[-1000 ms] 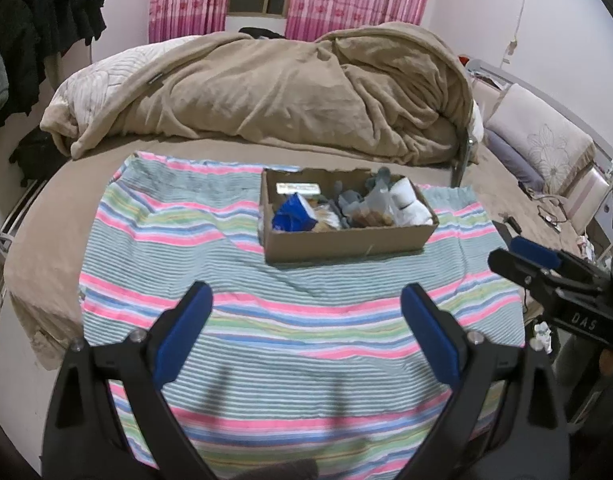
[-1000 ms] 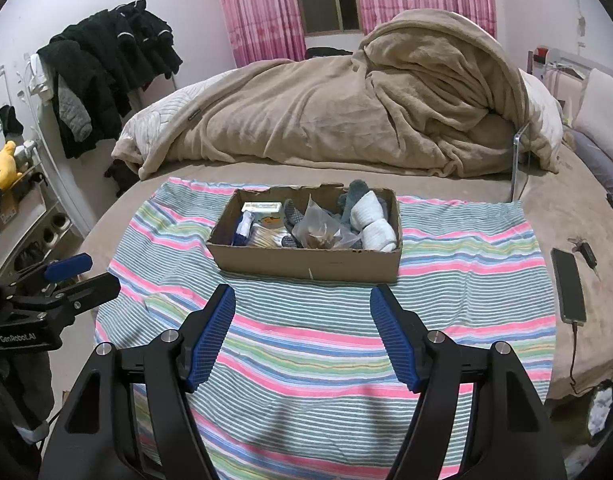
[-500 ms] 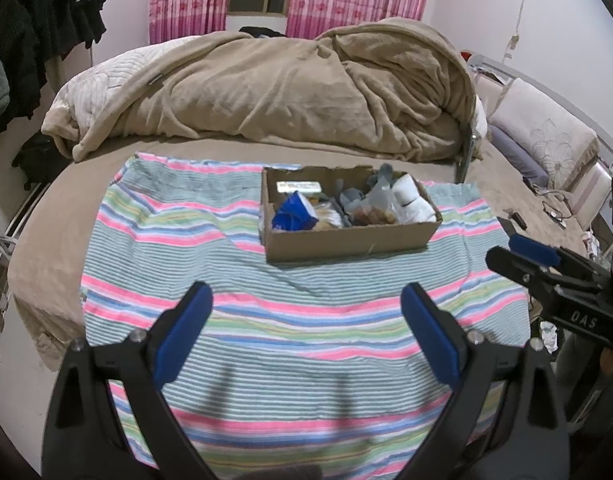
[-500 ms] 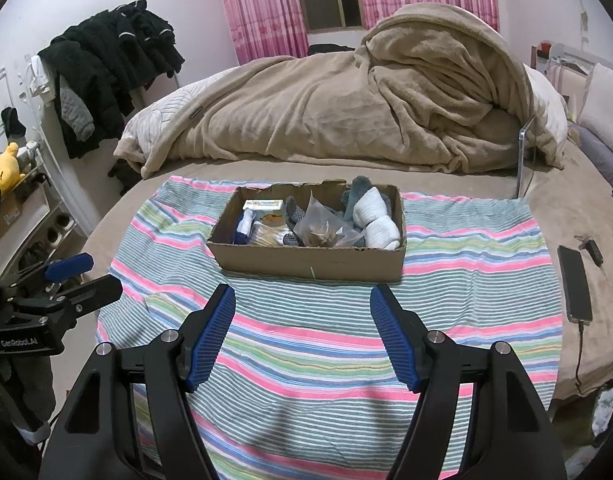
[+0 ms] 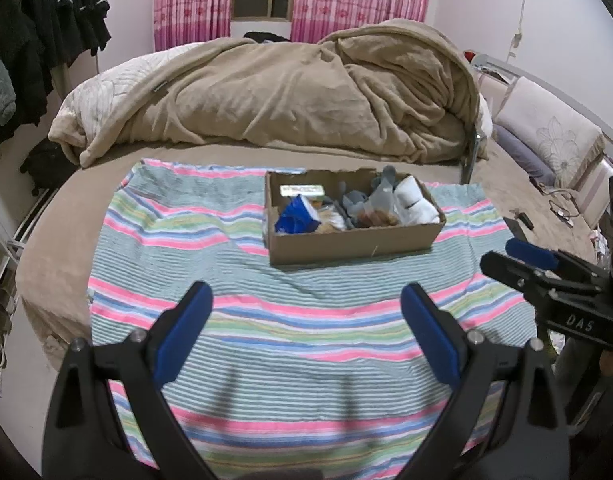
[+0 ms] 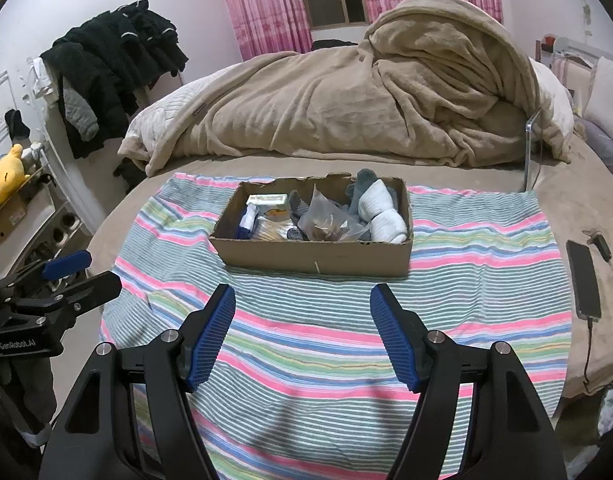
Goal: Organize objects
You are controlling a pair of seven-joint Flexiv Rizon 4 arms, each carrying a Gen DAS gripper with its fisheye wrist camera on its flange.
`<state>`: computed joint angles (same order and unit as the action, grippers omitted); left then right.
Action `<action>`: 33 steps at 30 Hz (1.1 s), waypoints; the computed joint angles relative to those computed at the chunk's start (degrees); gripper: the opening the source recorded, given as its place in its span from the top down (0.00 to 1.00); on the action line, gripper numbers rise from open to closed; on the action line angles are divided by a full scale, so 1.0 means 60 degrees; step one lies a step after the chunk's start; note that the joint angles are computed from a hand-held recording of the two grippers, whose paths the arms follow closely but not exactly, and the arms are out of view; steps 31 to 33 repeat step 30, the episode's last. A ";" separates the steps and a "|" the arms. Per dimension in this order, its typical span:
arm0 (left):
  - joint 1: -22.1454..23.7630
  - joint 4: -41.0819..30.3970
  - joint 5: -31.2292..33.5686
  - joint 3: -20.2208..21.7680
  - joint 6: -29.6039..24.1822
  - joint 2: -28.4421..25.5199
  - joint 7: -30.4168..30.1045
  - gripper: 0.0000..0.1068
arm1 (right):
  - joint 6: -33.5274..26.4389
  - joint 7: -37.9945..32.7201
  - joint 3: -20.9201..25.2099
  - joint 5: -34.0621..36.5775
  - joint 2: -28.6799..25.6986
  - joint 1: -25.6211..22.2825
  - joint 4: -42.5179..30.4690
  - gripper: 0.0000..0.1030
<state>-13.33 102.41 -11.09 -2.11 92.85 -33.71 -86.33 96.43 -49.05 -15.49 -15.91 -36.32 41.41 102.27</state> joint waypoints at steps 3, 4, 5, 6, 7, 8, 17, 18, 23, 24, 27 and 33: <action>-0.0136 0.0006 0.0049 0.0124 0.0084 0.0023 -0.0060 0.10 | 0.0099 0.0003 -0.0096 0.0048 0.0042 0.0088 0.0087 0.29; -0.0150 0.0014 0.0055 0.0127 0.0095 0.0033 -0.0070 0.10 | 0.0106 -0.0010 -0.0104 0.0065 0.0054 0.0092 0.0099 0.29; -0.0158 0.0027 0.0059 0.0129 0.0101 0.0047 -0.0078 0.10 | 0.0125 -0.0011 -0.0139 0.0089 0.0067 0.0123 0.0124 0.29; -0.0167 0.0033 0.0061 0.0135 0.0105 0.0055 -0.0087 0.10 | 0.0141 -0.0016 -0.0166 0.0114 0.0079 0.0145 0.0146 0.29; -0.0177 0.0045 0.0067 0.0145 0.0120 0.0066 -0.0097 0.10 | 0.0154 -0.0025 -0.0187 0.0136 0.0092 0.0164 0.0165 0.29; -0.0192 0.0057 0.0072 0.0161 0.0127 0.0080 -0.0108 0.10 | 0.0182 -0.0027 -0.0244 0.0163 0.0110 0.0222 0.0204 0.29; -0.0318 0.0182 0.0100 0.0305 0.0222 0.0169 -0.0229 0.10 | 0.0246 -0.0151 -0.0325 0.0305 0.0168 0.0346 0.0299 0.29; -0.0341 0.0209 0.0105 0.0331 0.0237 0.0182 -0.0250 0.10 | 0.0252 -0.0163 -0.0334 0.0322 0.0174 0.0357 0.0308 0.29; -0.0407 0.0199 0.0129 0.0407 0.0245 0.0168 -0.0293 0.10 | 0.0220 -0.0179 -0.0351 0.0385 0.0179 0.0384 0.0311 0.29; -0.0430 0.0196 0.0134 0.0431 0.0242 0.0164 -0.0303 0.10 | 0.0210 -0.0180 -0.0337 0.0388 0.0179 0.0368 0.0306 0.29; -0.0439 0.0129 0.0135 0.0434 0.0181 0.0105 -0.0306 0.10 | 0.0168 -0.0195 -0.0225 0.0368 0.0166 0.0262 0.0266 0.29; -0.0465 0.0019 0.0123 0.0482 0.0067 0.0012 -0.0338 0.10 | 0.0134 -0.0221 -0.0067 0.0325 0.0127 0.0101 0.0206 0.29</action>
